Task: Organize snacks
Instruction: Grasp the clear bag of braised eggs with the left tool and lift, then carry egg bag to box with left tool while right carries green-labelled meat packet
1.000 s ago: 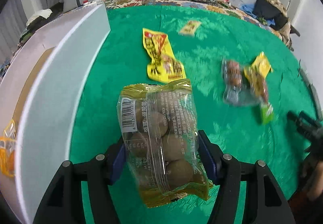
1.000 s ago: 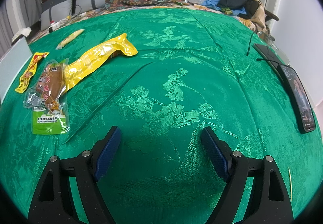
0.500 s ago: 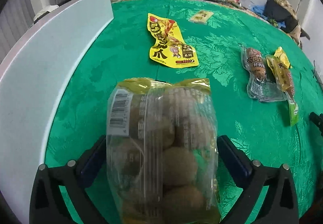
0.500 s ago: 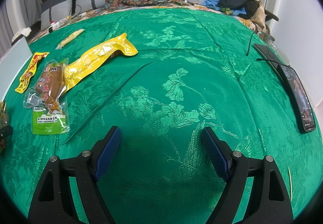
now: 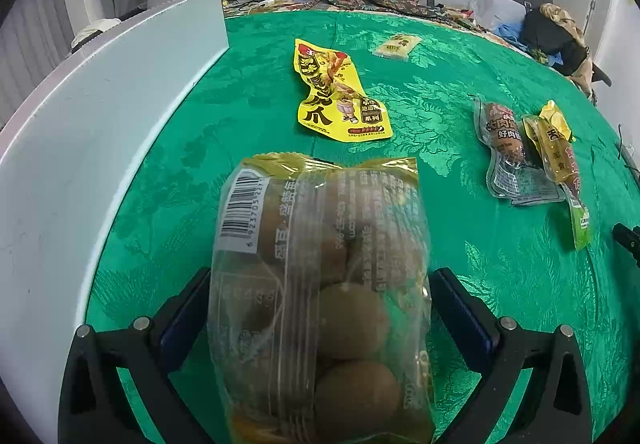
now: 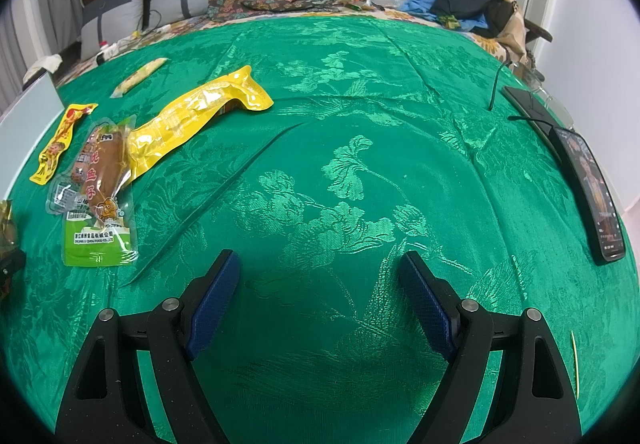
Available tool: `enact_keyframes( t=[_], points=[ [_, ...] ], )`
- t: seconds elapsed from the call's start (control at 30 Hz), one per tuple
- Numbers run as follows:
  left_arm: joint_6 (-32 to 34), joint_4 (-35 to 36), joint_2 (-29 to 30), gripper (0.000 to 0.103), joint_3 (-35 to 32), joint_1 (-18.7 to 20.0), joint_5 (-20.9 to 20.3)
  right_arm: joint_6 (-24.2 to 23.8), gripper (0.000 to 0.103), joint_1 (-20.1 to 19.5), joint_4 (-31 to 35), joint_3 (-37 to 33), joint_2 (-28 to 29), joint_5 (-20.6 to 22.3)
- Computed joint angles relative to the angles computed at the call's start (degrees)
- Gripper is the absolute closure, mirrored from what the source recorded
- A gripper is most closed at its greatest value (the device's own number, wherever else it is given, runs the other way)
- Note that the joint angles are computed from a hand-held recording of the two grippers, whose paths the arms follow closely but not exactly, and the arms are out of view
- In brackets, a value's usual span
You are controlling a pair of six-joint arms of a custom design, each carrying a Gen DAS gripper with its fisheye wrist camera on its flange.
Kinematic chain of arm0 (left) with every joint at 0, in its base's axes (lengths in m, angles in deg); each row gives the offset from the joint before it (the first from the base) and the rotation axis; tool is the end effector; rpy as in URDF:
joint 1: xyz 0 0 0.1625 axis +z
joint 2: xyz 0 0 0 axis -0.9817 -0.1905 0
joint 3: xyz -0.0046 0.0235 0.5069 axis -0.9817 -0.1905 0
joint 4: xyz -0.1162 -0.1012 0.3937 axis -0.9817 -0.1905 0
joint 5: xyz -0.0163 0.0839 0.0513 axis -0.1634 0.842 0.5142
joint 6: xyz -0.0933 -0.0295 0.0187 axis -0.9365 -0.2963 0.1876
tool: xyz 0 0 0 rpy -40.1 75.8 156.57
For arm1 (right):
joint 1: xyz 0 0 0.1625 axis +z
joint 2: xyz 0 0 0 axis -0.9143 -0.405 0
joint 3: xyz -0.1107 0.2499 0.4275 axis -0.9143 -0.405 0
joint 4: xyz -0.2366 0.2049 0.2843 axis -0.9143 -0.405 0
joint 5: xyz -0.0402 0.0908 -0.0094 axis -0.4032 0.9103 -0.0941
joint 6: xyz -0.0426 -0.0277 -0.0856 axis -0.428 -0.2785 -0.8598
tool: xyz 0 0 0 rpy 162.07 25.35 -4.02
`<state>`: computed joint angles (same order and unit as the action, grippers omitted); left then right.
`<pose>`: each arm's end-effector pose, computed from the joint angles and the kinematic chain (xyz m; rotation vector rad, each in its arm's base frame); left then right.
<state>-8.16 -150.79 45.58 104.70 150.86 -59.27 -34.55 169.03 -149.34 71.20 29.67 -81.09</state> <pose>-0.0463 -0.7887 0.1868 0.3961 2.3013 -0.6856 0.2316 -0.7581 0.0891 0.0727 -2.1644 0.8466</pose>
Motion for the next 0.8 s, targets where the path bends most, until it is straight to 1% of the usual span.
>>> enact_keyframes(
  t=[0.2,0.23,0.27,0.3,0.33,0.37,0.4,0.47,0.5,0.57,0.6,0.63,0.67,0.7,0.73,0.77,0.8],
  points=[
    [-0.1,-0.2,-0.1,0.000,0.2,0.0,0.0,0.3,0.018,0.1,0.2,-0.1,0.1,-0.6],
    [0.0,-0.2,-0.1,0.000,0.2,0.0,0.0,1.9,0.018,0.2,2.1,-0.2,-0.2,-0.7],
    [0.0,-0.2,-0.1,0.000,0.2,0.0,-0.1,4.8,0.019,0.3,5.3,-0.1,-1.0,0.8],
    [0.0,-0.2,-0.1,0.000,0.2,0.0,-0.1,6.4,0.019,0.4,6.2,0.5,-1.9,4.8],
    [0.0,-0.2,-0.1,0.000,0.2,0.0,0.0,6.7,0.019,0.5,5.2,1.1,-2.5,10.7],
    [0.0,-0.2,-0.1,0.000,0.2,0.0,0.0,6.4,0.019,0.8,5.4,0.6,-2.4,14.3],
    [0.0,-0.2,-0.1,0.000,0.2,0.0,0.0,5.9,0.019,1.3,7.6,-1.0,-1.8,16.5],
    [0.0,-0.2,-0.1,0.000,0.2,0.0,0.0,5.3,0.021,2.1,16.2,-7.2,0.6,19.3],
    [0.0,-0.2,-0.1,0.000,0.2,0.0,0.0,5.4,0.021,2.3,20.2,-10.6,2.1,19.2],
    [0.0,-0.2,-0.2,0.000,0.5,-0.1,-0.1,6.9,0.021,2.4,26.4,-17.7,5.5,16.5],
    [0.1,-0.2,-0.3,0.000,0.6,-0.1,-0.1,8.9,0.030,2.1,29.0,-20.1,6.5,16.2],
    [0.2,-0.1,-0.3,0.000,0.6,-0.1,-0.1,11.1,0.049,1.7,31.3,-21.3,6.8,16.6],
    [0.2,0.2,-0.3,0.000,0.5,-0.1,-0.2,14.0,0.057,1.1,33.3,-21.6,6.5,18.5],
    [0.7,0.7,-0.4,0.000,0.4,-0.1,-0.3,15.3,0.061,0.9,33.0,-20.8,5.8,19.7],
    [1.6,1.9,-0.6,0.000,0.2,0.0,-0.9,16.1,0.063,0.8,32.7,-19.6,4.8,20.8],
    [1.5,4.4,-1.0,0.000,-0.3,0.1,-1.5,16.2,0.064,0.8,32.7,-18.3,3.9,21.6],
    [0.2,8.8,-1.4,0.001,-1.3,0.1,-1.6,16.3,0.065,0.9,32.4,-16.5,2.7,22.6]
  ],
)
